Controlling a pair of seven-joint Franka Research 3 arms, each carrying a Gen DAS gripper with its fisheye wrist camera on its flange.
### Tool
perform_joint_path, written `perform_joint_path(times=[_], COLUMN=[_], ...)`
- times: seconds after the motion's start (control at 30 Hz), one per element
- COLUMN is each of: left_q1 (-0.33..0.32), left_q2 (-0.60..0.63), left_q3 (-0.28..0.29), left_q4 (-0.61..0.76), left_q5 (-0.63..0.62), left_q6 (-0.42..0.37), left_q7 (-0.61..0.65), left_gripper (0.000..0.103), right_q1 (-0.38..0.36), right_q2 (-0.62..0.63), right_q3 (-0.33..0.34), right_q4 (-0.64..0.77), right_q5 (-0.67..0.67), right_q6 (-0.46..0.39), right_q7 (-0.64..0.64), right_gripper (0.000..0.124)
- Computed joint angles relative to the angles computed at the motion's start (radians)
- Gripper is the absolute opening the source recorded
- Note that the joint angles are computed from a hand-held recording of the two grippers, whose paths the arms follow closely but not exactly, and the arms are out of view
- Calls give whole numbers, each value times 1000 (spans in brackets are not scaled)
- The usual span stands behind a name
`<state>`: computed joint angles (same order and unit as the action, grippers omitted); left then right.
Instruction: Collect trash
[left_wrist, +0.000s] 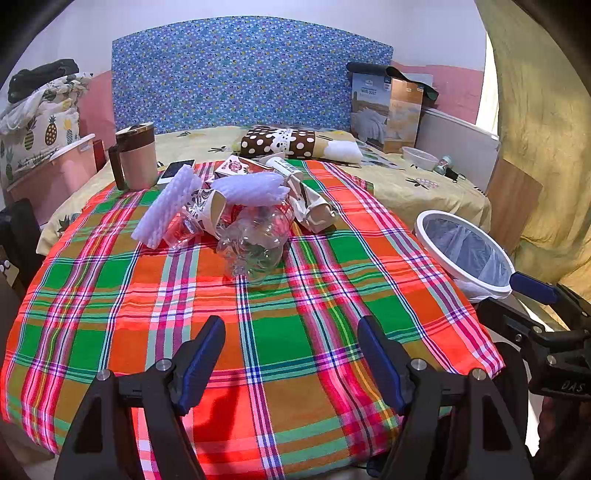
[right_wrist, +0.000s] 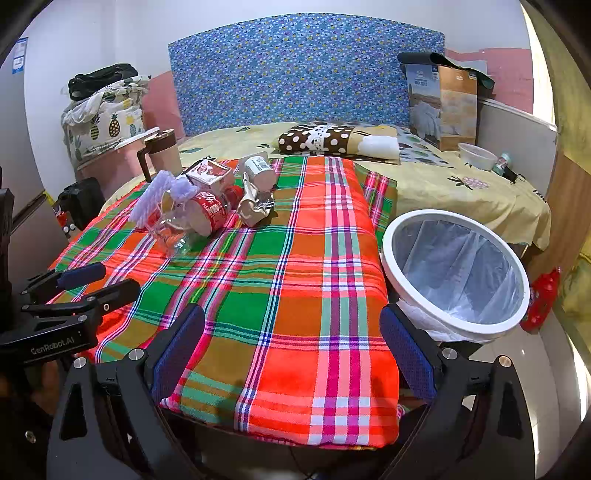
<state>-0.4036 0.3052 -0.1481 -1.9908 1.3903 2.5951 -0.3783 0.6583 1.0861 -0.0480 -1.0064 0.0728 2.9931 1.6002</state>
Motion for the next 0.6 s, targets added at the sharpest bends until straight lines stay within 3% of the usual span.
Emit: perform_joint_path(times=[0.6], left_q1=[-7], left_q2=[2], left_q3=[0], left_q4=[6], left_q5=[-5], left_q6=[-3], left_q7=[5], left_gripper=[74], right_q1=[-2], right_q2=[1], right_q3=[3], right_q4=[2], right_q5=[4], right_q6=[1], right_q7=[-5], right_gripper=[96])
